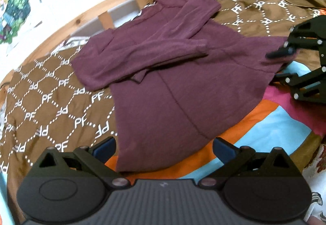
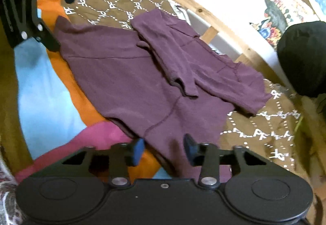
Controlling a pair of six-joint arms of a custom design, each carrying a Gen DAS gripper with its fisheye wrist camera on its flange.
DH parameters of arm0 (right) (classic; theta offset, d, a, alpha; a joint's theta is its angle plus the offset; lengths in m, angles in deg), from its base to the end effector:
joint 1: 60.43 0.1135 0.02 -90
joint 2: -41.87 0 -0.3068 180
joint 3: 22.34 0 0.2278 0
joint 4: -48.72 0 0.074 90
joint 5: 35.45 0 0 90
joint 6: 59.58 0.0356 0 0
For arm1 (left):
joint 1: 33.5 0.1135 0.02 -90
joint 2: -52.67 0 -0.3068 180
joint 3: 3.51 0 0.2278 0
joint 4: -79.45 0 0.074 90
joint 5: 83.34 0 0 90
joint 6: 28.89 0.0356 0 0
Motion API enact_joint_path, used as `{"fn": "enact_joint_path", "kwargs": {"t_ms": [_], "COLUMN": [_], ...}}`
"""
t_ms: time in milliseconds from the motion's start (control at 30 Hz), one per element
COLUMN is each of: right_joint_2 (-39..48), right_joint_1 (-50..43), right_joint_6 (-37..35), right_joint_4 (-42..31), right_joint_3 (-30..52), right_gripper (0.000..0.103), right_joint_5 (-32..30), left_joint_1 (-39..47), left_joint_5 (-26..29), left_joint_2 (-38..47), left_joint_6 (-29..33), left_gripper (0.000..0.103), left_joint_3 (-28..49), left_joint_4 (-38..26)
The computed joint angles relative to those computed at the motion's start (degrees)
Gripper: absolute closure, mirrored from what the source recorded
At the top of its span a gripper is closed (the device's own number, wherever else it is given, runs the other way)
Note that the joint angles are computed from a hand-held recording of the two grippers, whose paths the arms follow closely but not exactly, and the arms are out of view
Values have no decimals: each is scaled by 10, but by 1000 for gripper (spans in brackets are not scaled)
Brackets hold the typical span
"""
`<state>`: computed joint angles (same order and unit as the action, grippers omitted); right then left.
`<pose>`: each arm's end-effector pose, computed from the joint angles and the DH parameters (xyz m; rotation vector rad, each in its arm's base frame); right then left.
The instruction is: Fold small clothes
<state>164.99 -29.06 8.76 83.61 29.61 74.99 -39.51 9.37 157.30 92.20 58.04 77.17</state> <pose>0.3033 0.1704 0.0913 -0.7895 2.0251 -0.2961 0.3388 -0.0374 0.1768 0.7747 2.2365 0.1563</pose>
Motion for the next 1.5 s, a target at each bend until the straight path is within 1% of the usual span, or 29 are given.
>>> {"fn": "enact_joint_path", "kwargs": {"t_ms": [33, 133, 233, 367, 400, 467, 533, 567, 633, 667, 700, 733, 767, 800, 833, 867, 933, 967, 1000, 1033, 1067, 1100, 1133, 1167, 1267, 1333, 1367, 1433, 1500], "right_joint_2": [-6, -30, -68, -111, -120, -132, -140, -142, -144, -145, -144, -143, -143, -142, -142, -141, -138, -137, -135, -133, -131, -127, -122, -118, -100, -87, -80, -68, -50], "right_joint_1": [-5, -16, -35, -55, -59, -66, -70, -71, -73, -74, -76, -78, -78, -78, -79, -78, -74, -71, -68, -64, -61, -58, -56, -53, -36, -20, -11, 4, 23], "right_joint_6": [7, 45, 106, 148, 156, 162, 158, 153, 150, 151, 152, 152, 154, 155, 157, 158, 159, 156, 150, 144, 141, 140, 142, 143, 149, 152, 149, 136, 116], "right_joint_4": [-18, -56, -87, -127, -135, -151, -162, -164, -167, -168, -168, -166, -164, -162, -162, -160, -162, -163, -161, -160, -160, -161, -163, -164, -162, -174, -179, -176, -179], "right_joint_3": [5, 14, 23, 45, 51, 64, 71, 74, 75, 76, 76, 76, 75, 73, 73, 72, 71, 69, 65, 61, 58, 54, 50, 46, 33, 35, 38, 42, 56], "right_gripper": [87, 95, 98, 98, 98, 98, 98, 98, 98, 98, 98, 98, 98, 98, 98, 98, 98, 98, 98, 97, 96, 95, 89, 85, 68, 41, 37, 34, 24], "right_joint_5": [-20, -55, -93, -126, -133, -143, -147, -145, -146, -147, -149, -148, -148, -148, -149, -148, -142, -137, -131, -126, -122, -119, -116, -110, -94, -76, -64, -44, 5], "left_joint_1": [-1, -7, -27, -53, -57, -53, -37, -30, -16, -10, -5, 0, 5, 11, 18, 23, 36, 42, 46, 48, 48, 43, 43, 44, 51, 54, 56, 56, 55], "left_joint_5": [6, 26, 23, 3, -9, -11, -9, -14, -34, -48, -59, -66, -69, -68, -59, -47, -9, 10, 26, 34, 38, 35, 37, 39, 43, 45, 46, 47, 44], "left_joint_2": [3, 12, 22, 42, 49, 61, 70, 74, 81, 83, 85, 85, 85, 85, 84, 81, 70, 63, 56, 51, 46, 41, 39, 37, 38, 37, 37, 35, 32], "left_joint_6": [6, 33, 58, 52, 42, 7, -26, -34, -36, -31, -22, -14, -6, -2, 0, -2, -16, -16, -13, -8, -4, -8, -13, -21, -50, -73, -86, -104, -119], "left_gripper": [0, 0, 0, 0, 0, 0, 7, 8, 20, 24, 30, 39, 44, 55, 64, 68, 80, 82, 86, 92, 93, 95, 97, 97, 97, 98, 98, 98, 98], "left_joint_3": [0, -4, -17, -14, -7, 22, 52, 63, 75, 75, 72, 68, 63, 59, 60, 59, 48, 42, 32, 24, 17, 11, 13, 17, 47, 77, 92, 117, 138], "left_joint_4": [3, 16, 47, 66, 63, 30, -5, -16, -19, -10, 1, 11, 22, 31, 33, 33, 45, 52, 63, 77, 89, 98, 100, 98, 77, 40, 20, -13, -36]}}
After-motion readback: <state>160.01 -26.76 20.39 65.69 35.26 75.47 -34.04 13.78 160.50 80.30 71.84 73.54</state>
